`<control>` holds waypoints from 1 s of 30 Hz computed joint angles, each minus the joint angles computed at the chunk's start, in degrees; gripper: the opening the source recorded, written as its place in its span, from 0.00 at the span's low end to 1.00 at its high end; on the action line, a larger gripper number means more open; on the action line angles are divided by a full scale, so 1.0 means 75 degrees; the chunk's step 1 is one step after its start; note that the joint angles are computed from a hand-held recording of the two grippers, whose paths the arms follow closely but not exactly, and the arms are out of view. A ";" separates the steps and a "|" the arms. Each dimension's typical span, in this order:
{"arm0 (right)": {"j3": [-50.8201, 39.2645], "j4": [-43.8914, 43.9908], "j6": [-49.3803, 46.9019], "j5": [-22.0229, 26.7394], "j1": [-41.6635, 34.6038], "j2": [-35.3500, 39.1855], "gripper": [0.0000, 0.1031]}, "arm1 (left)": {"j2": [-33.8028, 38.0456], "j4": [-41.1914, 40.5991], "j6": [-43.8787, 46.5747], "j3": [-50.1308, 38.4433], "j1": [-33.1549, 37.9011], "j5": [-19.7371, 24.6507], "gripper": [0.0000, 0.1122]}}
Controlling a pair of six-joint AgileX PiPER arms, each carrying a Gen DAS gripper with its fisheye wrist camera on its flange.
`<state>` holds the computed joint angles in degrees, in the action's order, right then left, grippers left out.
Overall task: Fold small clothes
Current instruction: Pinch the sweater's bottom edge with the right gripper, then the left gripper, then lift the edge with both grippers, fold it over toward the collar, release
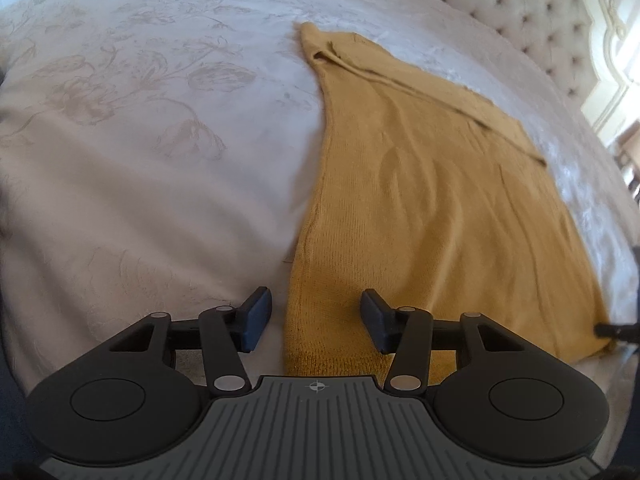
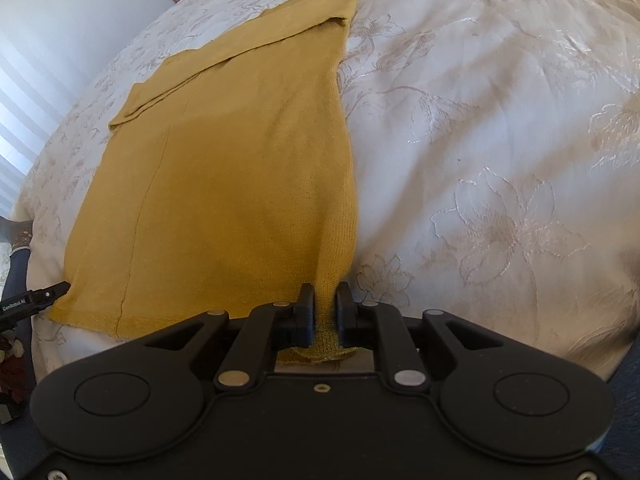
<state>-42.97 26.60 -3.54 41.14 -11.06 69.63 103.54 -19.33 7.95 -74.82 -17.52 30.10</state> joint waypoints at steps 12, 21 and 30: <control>-0.0101 0.0064 -0.0303 -0.0039 0.0181 0.0142 0.32 | -0.0056 -0.0949 0.1138 0.0141 0.0040 0.0089 0.04; 0.0373 0.2133 -0.2010 -0.0571 -0.0550 -0.0766 0.14 | -0.0474 -0.2160 0.1517 0.0124 0.0290 -0.0087 0.04; -0.0236 0.3932 -0.3314 -0.0857 -0.0939 -0.0201 0.14 | -0.0219 -0.2685 0.1592 -0.0903 0.0372 -0.0189 0.04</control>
<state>-44.74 56.09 -28.40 34.71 -18.11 68.12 101.90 -39.47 19.90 -81.60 -14.73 28.68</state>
